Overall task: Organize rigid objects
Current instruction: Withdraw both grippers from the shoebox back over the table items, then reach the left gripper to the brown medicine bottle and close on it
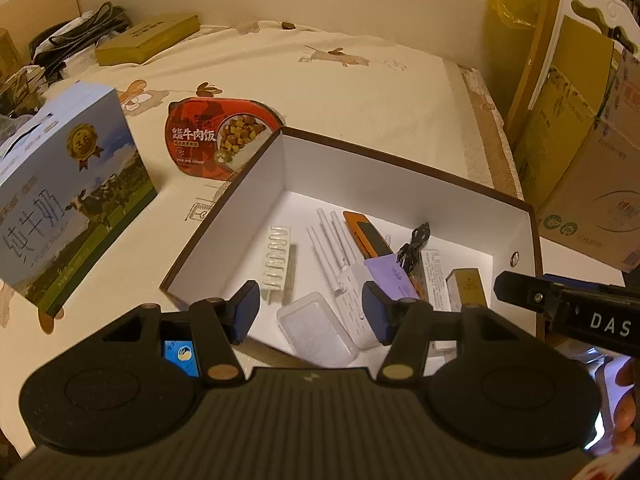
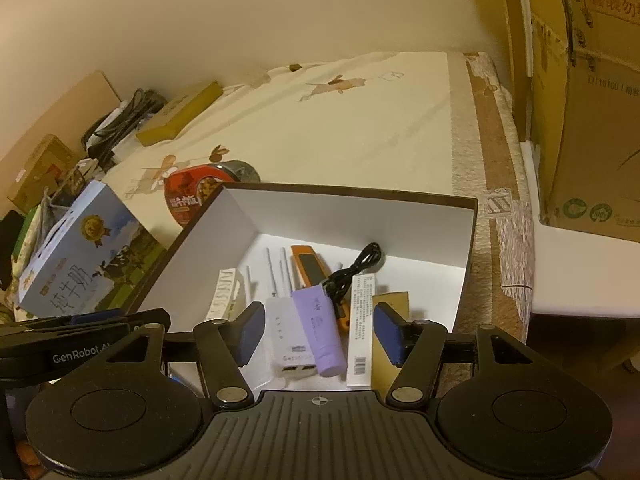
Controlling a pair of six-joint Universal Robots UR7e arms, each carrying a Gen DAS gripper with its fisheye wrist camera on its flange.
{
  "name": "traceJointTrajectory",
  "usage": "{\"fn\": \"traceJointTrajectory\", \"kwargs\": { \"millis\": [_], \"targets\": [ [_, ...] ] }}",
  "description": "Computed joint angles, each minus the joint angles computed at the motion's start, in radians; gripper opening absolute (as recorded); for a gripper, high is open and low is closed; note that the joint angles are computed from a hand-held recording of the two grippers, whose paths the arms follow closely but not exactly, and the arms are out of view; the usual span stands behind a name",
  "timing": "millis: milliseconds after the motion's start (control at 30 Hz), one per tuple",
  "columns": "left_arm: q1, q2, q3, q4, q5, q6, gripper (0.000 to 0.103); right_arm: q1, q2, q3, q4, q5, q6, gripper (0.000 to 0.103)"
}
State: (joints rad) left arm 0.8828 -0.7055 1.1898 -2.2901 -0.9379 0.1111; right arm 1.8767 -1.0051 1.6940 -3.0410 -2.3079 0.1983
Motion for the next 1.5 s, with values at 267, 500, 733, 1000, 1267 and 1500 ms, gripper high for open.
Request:
{"fn": "traceJointTrajectory", "kwargs": {
  "millis": [267, 500, 733, 1000, 1267, 1500],
  "targets": [
    [0.010, -0.111, 0.138, -0.028, 0.016, -0.043, 0.053, 0.042, 0.006, 0.043, -0.021, -0.011, -0.022, 0.057],
    [0.027, -0.217, 0.251, 0.019, 0.054, -0.133, 0.053, 0.069, 0.009, 0.088, 0.005, 0.026, 0.009, 0.058],
    [0.042, -0.303, 0.354, 0.076, 0.094, -0.194, 0.053, 0.084, 0.024, 0.122, 0.054, 0.063, 0.054, 0.057],
    [0.065, -0.329, 0.394, 0.121, 0.112, -0.232, 0.052, 0.075, 0.054, 0.119, 0.106, 0.103, 0.066, 0.057],
    [0.085, -0.309, 0.413, 0.114, 0.109, -0.211, 0.052, 0.052, 0.091, 0.102, 0.143, 0.129, 0.074, 0.057],
    [0.110, -0.274, 0.433, 0.025, 0.114, -0.137, 0.051, 0.025, 0.137, 0.073, 0.141, 0.143, 0.045, 0.057]
  ]
}}
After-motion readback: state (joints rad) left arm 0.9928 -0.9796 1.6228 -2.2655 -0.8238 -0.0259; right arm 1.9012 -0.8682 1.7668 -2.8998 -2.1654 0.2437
